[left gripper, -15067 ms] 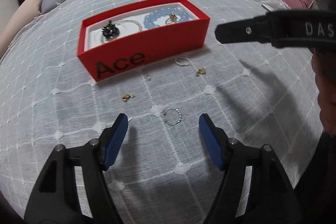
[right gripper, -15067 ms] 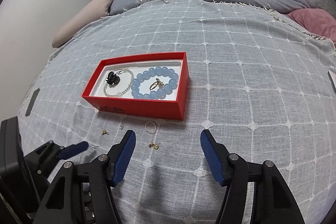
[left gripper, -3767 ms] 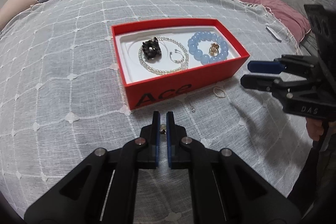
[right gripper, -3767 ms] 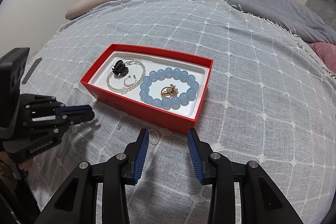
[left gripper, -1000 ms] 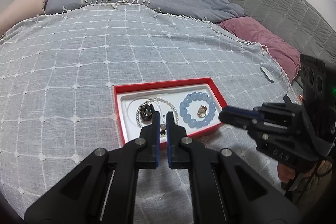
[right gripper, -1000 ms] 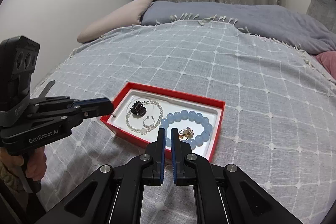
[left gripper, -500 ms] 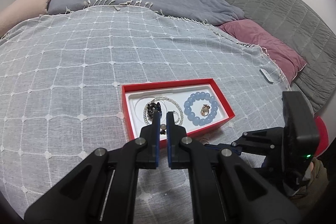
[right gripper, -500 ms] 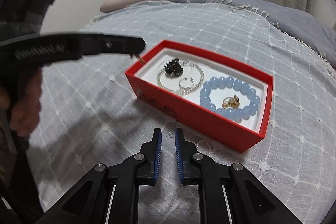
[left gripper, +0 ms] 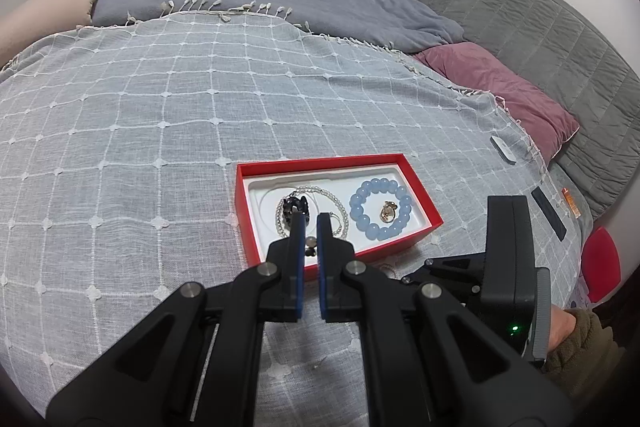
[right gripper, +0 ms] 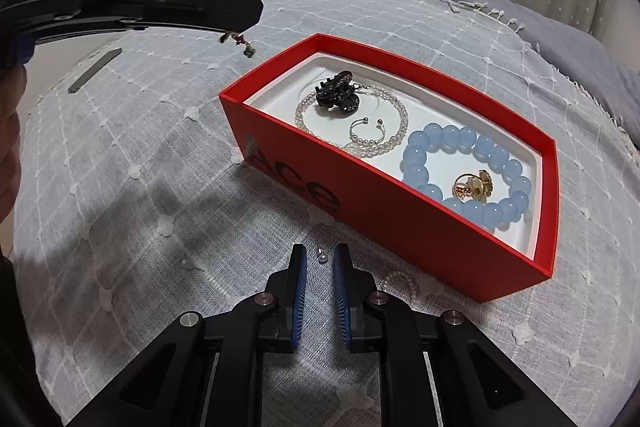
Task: Organize jewelry
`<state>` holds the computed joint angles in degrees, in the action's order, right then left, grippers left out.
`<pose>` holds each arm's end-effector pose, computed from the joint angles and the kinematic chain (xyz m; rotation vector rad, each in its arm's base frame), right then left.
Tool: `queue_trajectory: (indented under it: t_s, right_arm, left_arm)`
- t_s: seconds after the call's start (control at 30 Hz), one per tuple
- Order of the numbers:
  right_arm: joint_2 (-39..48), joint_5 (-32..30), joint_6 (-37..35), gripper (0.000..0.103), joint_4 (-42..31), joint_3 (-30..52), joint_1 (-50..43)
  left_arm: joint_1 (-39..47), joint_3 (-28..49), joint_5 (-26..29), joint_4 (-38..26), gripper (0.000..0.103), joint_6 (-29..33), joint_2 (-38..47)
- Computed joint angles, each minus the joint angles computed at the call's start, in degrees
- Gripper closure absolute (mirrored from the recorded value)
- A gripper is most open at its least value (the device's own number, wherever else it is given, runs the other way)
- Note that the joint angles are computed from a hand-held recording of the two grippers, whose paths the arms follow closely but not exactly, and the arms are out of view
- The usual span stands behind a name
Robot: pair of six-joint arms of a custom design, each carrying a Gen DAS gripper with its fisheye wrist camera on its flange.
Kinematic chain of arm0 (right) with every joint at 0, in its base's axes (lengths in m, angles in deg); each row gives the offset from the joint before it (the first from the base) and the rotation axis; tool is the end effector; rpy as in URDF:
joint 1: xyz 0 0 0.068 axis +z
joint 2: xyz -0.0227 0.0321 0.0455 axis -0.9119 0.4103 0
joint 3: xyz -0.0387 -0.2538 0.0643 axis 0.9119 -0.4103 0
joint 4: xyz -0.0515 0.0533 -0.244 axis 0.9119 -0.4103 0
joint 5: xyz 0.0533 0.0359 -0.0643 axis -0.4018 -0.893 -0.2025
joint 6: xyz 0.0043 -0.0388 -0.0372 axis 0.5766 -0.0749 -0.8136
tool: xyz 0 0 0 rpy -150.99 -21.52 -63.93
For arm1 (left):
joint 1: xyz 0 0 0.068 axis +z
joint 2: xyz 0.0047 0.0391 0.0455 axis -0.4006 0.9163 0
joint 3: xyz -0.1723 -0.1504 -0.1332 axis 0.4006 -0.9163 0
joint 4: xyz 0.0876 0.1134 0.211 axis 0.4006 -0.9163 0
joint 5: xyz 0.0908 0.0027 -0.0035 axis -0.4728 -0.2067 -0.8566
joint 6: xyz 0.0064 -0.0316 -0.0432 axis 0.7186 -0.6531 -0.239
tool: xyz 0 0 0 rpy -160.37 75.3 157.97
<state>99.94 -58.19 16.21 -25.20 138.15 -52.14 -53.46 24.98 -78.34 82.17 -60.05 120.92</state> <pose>0.3299 0.0951 0.0745 -1.3436 2.2217 0.3962 0.2576 -0.1365 0.1459 -0.2800 2.3133 -0.2612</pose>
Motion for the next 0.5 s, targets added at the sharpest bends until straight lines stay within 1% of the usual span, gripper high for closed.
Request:
queue_trajectory:
  t_s: [0.27,0.5]
  right_arm:
    - [-0.36,0.04,-0.31,0.089,2.29,-1.75,0.51]
    - [0.25,-0.38,-0.20,0.095,0.65,-0.28,0.37]
  left_arm:
    - [-0.26,0.28,-0.17,-0.02,0.097,0.14,0.51]
    - [-0.21,0.26,-0.17,-0.06,0.097,0.17,0.42]
